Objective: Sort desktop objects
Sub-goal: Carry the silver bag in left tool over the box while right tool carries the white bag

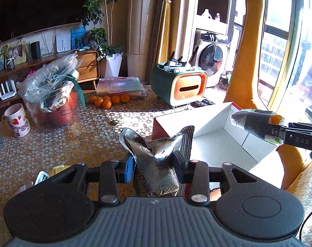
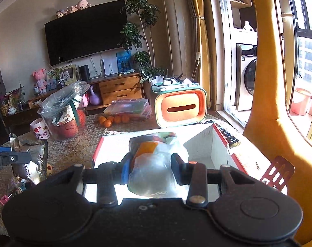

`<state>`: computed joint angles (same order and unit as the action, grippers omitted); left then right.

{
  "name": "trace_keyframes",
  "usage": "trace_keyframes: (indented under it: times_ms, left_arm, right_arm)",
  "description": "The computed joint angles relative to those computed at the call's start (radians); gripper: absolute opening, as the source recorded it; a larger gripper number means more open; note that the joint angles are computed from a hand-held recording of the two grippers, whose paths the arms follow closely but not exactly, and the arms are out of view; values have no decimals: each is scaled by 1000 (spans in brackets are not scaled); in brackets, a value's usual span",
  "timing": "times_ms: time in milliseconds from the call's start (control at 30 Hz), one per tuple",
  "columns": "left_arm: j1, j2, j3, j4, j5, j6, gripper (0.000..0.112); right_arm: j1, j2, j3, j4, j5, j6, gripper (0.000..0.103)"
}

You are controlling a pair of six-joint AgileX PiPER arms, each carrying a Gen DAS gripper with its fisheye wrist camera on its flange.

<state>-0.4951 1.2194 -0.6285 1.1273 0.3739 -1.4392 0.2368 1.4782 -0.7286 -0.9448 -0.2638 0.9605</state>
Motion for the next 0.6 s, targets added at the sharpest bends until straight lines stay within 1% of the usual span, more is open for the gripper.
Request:
trace_keyframes:
  times_ms: [233,333,433,600]
  left_arm:
    - [-61,172,-135,32,-24,-17,38]
    - [-69,239,-192,0,-41,34,38]
    - [-78,310,-248,-16,-40,75,38]
    - [-70,416,-341,-128,-51,227,38]
  right_arm:
    - [-68,39,-32,-92,-16,54,40]
    - [-84,75,-53,-102,-19,56,40]
    - [-92,111,-73,-105,-21,55,40]
    - [-77,171,-104,-62,-11,-8,40]
